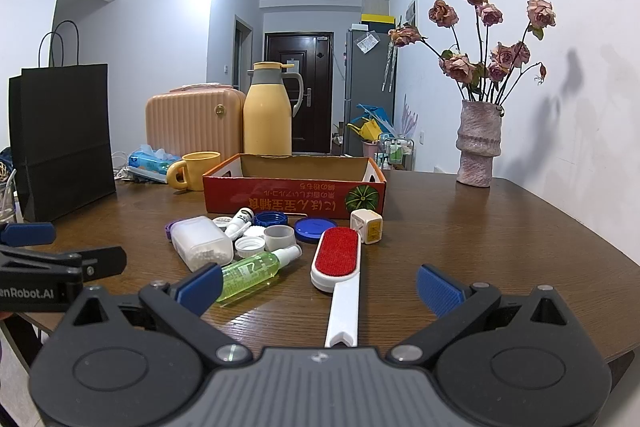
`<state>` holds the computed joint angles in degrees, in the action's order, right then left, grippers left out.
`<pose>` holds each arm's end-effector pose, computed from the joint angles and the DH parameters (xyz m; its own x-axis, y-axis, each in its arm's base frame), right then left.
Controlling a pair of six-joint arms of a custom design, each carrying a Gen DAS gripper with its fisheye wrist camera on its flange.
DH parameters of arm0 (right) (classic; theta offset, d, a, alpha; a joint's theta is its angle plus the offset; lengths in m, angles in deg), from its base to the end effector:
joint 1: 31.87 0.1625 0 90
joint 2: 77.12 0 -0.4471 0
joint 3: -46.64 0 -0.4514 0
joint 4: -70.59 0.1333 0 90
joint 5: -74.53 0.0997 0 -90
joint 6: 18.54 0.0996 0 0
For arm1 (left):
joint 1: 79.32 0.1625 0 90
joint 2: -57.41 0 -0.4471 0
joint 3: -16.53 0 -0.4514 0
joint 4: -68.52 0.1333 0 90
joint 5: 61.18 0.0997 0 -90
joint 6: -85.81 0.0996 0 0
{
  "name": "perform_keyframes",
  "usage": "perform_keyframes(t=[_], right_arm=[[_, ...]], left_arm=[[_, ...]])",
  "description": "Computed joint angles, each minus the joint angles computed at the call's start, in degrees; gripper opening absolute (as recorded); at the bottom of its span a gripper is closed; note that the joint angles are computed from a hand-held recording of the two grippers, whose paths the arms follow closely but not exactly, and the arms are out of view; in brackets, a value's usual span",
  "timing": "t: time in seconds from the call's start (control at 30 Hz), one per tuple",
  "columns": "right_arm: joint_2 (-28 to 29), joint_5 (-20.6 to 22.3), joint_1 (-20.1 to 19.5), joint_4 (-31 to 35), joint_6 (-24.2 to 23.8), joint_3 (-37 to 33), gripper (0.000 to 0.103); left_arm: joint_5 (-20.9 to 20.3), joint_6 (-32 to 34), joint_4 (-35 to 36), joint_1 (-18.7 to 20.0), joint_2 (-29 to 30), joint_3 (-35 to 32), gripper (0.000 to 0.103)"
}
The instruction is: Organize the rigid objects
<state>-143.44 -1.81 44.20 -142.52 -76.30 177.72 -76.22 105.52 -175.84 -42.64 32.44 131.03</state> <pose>0.0302 -0.5296 0.1977 -0.6358 -0.4101 0.6539 -0.7713 0.3045 -0.5589 -0.2437 -0.4677 -0.0209 -0.6908 -0.2099 -0.6919 0.6098 0.3451 -0.7135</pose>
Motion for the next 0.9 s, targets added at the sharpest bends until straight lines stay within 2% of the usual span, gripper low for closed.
perform_keyframes(t=[0.9], right_arm=[[0.1,-0.3,0.2,-0.3,-0.4,0.2,0.103]], left_arm=[[0.1,-0.5,0.6,0.0,-0.1,0.1,0.103]])
